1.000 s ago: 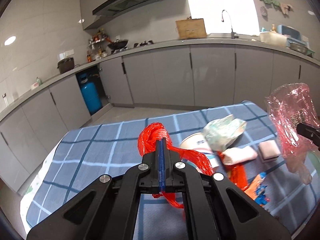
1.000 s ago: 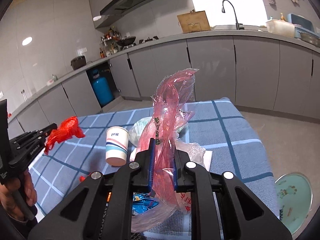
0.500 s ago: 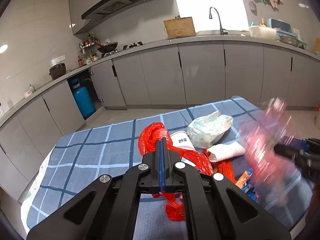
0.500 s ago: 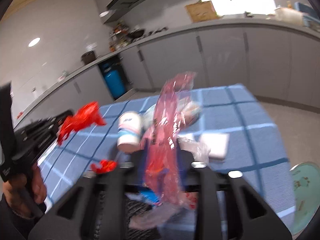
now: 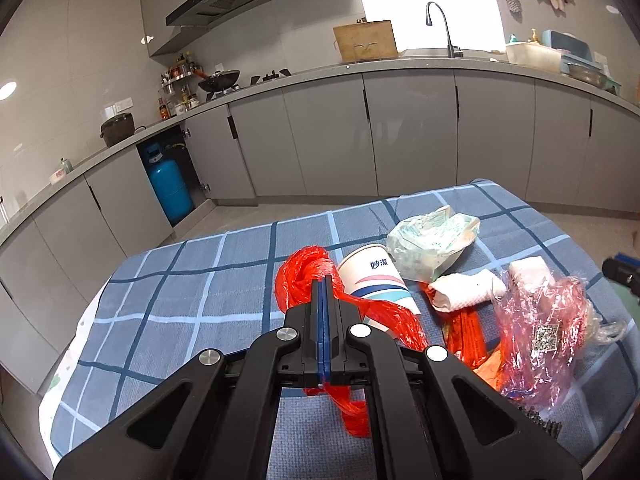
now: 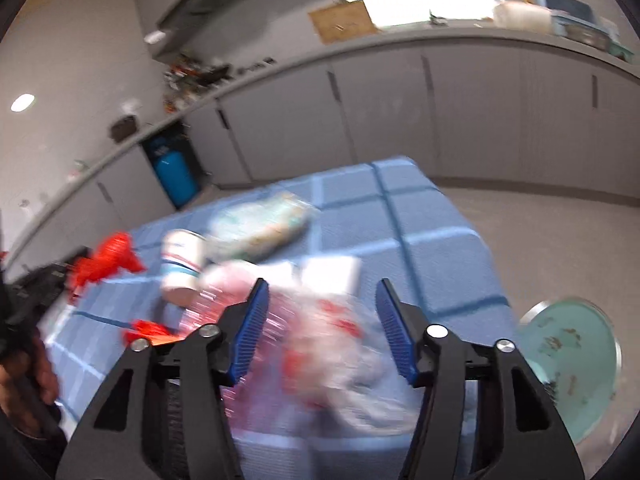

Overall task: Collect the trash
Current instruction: 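Grasp the red mesh bag with the left tool while the right tool grasps the clear plastic bag, then carry both bags over the green basin and open both tools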

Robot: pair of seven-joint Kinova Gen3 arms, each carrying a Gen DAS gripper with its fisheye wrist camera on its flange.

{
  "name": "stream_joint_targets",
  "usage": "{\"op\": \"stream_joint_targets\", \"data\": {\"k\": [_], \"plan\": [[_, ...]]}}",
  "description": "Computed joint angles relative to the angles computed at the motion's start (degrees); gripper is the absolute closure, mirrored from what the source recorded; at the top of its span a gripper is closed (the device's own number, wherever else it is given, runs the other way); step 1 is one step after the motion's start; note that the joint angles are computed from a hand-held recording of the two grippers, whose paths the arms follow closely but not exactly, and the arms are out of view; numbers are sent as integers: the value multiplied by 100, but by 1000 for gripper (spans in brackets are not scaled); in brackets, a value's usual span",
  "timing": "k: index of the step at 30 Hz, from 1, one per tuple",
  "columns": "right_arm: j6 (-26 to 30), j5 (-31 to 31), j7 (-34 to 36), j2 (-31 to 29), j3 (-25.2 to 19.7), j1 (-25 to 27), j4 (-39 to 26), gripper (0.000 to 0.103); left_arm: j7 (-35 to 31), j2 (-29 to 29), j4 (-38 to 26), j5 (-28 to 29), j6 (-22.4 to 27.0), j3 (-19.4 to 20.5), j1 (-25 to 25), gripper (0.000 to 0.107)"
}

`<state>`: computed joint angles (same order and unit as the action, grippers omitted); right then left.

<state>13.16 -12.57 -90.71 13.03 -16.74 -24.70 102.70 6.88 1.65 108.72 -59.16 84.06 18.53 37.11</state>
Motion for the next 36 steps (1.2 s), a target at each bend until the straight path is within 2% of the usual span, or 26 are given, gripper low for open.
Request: {"op": "stream_joint_targets", "data": {"k": [2, 5, 6, 7, 11, 15, 21, 30, 36], "plan": [[413, 33, -6, 173, 57, -41, -197, 54, -20, 34, -18, 5, -12, -4, -2, 106], [901, -128, 587, 451, -242, 159, -448, 55, -54, 98, -70, 12, -42, -13, 20, 106], [915, -306, 820, 544, -485, 342, -462, 59, -71, 116, -95, 4, -39, -14, 38, 106], [932, -531, 1053, 592, -649, 504, -455, 76, -88, 132, -121, -8, -25, -12, 62, 106], [747, -1208, 1809, 476, -886, 767, -279, 84, -183, 181, -267, -125, 158, 19, 207, 106], [326, -1770, 2263, 128, -1009, 996, 40, 85, -261, 218, -411, -289, 277, 32, 323, 106], [-90, -2230, 2594, -192, -1022, 1273, 303, 85, -553, 445, -769, -675, 236, 7, 540, 106], [-376, -2361, 2621, -561, -637, 1444, 625, 85, -1091, 1026, -1522, -1200, -319, -284, 950, 106], [-534, -1858, 2041, -777, 101, 1374, 880, 85, -1467, 1546, -2128, -1351, -1023, -592, 1200, 106]]}}
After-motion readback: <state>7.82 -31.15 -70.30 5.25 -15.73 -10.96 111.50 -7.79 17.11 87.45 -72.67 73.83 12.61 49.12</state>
